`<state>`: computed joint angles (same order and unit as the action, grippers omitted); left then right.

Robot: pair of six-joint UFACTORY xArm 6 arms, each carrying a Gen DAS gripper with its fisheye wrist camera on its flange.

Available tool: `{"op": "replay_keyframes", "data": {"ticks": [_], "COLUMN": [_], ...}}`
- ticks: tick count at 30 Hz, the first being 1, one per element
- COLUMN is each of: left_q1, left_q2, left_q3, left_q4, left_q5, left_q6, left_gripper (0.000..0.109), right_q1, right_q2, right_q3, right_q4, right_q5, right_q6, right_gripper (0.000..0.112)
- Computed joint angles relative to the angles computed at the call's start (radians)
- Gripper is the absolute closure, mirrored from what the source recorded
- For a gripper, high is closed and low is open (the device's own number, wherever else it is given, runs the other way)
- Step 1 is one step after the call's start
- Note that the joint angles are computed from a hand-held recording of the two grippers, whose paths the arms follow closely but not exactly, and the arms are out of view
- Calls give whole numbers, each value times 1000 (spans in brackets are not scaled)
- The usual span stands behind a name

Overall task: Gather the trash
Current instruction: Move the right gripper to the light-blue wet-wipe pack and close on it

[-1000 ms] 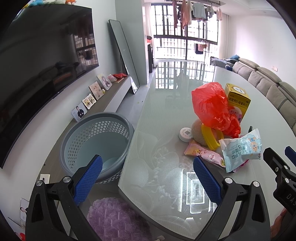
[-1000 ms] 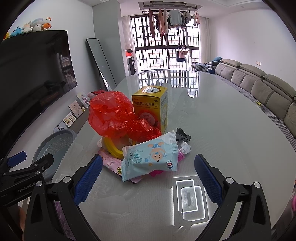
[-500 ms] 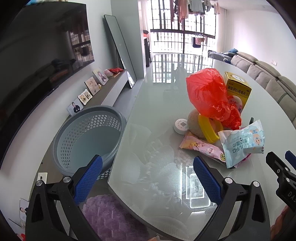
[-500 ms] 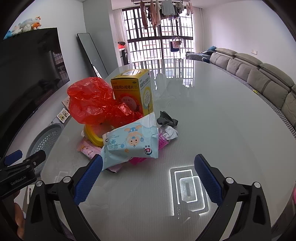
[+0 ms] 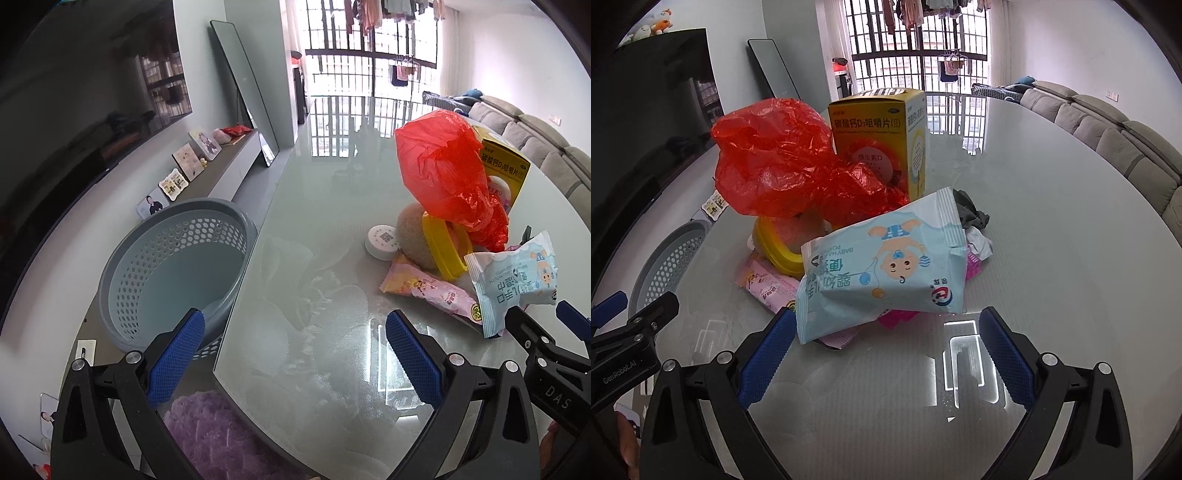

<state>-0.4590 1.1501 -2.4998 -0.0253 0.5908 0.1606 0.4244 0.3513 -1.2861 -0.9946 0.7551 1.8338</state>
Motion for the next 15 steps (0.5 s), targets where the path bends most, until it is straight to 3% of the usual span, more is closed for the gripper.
{"op": "replay_keyframes", "data": {"ticks": [5, 9, 15], "left_q1": [0, -2, -5], "left_q2": [81, 41, -22], "left_q3": [-139, -68, 38], "left_q4": [-21, -32, -37], "left_q5": [75, 46, -3], "left_q6": [13, 24, 31], "left_gripper": [12, 12, 12], "right_q1": [-3, -4, -8], "right_q2": [51, 59, -11], "right_q3": [-68, -82, 11], "right_q4": [96, 125, 117], "right_q5": [44, 73, 92], "right_q6": [-100, -112, -41], "right_gripper": [18, 18, 18]}}
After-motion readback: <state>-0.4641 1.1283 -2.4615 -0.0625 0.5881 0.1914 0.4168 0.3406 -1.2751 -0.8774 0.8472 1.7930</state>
